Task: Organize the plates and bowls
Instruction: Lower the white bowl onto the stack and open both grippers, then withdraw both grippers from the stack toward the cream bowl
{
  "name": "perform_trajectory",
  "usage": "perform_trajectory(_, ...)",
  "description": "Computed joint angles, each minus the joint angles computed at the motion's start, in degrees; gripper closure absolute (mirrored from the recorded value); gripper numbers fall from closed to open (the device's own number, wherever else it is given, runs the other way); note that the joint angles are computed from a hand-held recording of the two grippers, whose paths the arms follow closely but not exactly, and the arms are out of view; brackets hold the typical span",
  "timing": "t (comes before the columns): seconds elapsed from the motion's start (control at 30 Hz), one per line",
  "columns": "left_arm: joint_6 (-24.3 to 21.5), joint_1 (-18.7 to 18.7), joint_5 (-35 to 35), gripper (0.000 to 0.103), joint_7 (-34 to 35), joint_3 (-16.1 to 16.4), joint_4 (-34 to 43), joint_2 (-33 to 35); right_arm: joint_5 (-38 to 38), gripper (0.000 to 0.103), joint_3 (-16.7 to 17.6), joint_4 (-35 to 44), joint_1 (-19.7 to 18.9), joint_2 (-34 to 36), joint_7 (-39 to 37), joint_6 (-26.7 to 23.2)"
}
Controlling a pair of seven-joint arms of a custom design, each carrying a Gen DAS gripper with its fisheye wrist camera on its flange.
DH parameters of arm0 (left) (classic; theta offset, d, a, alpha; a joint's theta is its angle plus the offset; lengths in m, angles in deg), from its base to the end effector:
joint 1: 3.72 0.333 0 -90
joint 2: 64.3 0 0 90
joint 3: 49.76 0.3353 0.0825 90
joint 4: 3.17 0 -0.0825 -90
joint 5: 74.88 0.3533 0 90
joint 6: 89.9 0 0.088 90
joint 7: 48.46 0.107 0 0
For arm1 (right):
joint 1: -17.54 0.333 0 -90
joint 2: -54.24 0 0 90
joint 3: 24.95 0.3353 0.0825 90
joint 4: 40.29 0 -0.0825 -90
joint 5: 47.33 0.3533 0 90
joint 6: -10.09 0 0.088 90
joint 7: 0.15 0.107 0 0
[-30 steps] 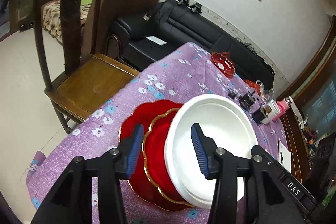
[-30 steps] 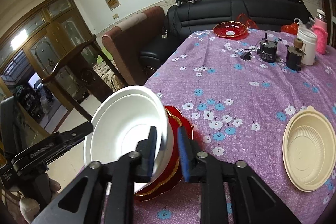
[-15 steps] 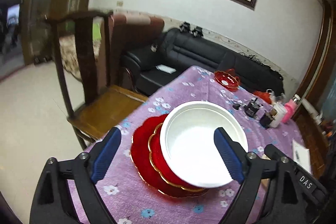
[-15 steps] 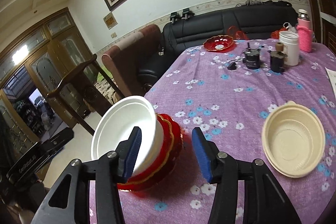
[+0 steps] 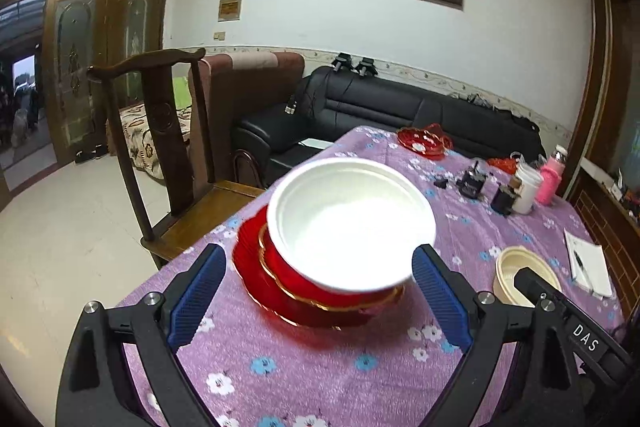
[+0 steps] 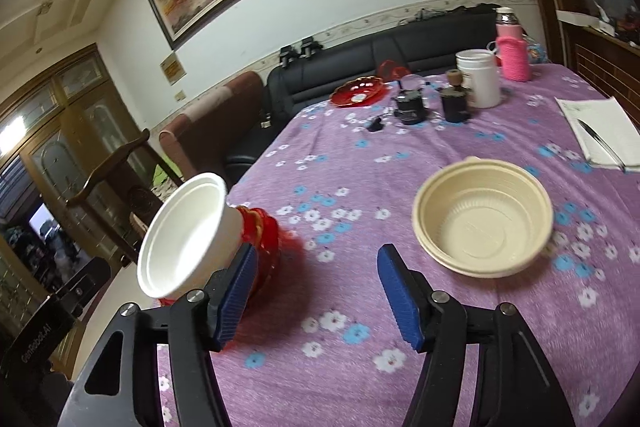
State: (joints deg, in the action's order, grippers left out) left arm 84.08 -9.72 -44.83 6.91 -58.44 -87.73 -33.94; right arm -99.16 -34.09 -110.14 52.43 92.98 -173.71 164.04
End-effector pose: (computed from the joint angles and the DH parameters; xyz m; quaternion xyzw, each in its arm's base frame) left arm 0.7019 -0.1930 0.5238 -0.5877 0.6359 -0.4112 0.2848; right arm 0.6612 0.3936 0.4858 -0.4490 0.7412 -0.2555 0.4287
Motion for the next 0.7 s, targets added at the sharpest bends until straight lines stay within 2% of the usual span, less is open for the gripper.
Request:
perform_trajectory(0.13, -1.2, -0.5, 0.3, 0.009, 1.0, -0.4, -0.7, -0.4, -1.2, 0.034, -0.5, -3.2, 0.4, -1.4, 2.2, 0.7)
perform_trajectory(0.33, -1.6, -2.8, 2.2, 0.009, -0.4, 1.5, -2.0, -1.4, -4.0, 0.033, -0.4, -6.7, 0.5, -3.4, 4.6, 1.8)
perform_trajectory(0.53, 1.1, -8.4, 9.1, 0.009, -8.2, 7.7, -3.4, -2.8, -9.1, 0.031, -1.0, -10.6, 1.1, -5.9, 8.8, 1.8)
perform_trajectory(0.63, 3.2, -13.0, 15.9, 0.009, -15.1, 13.3, -3.7, -3.4, -11.4, 0.031, -0.7, -12.0, 0.8, -6.9, 10.8, 1.5)
perform_trajectory(0.7, 3.5, -15.0, 20.2, 0.009, -19.2, 15.8, -3.3, -3.5, -12.8, 0.031, -0.3, -12.9, 0.5, -7.6, 12.0, 1.4)
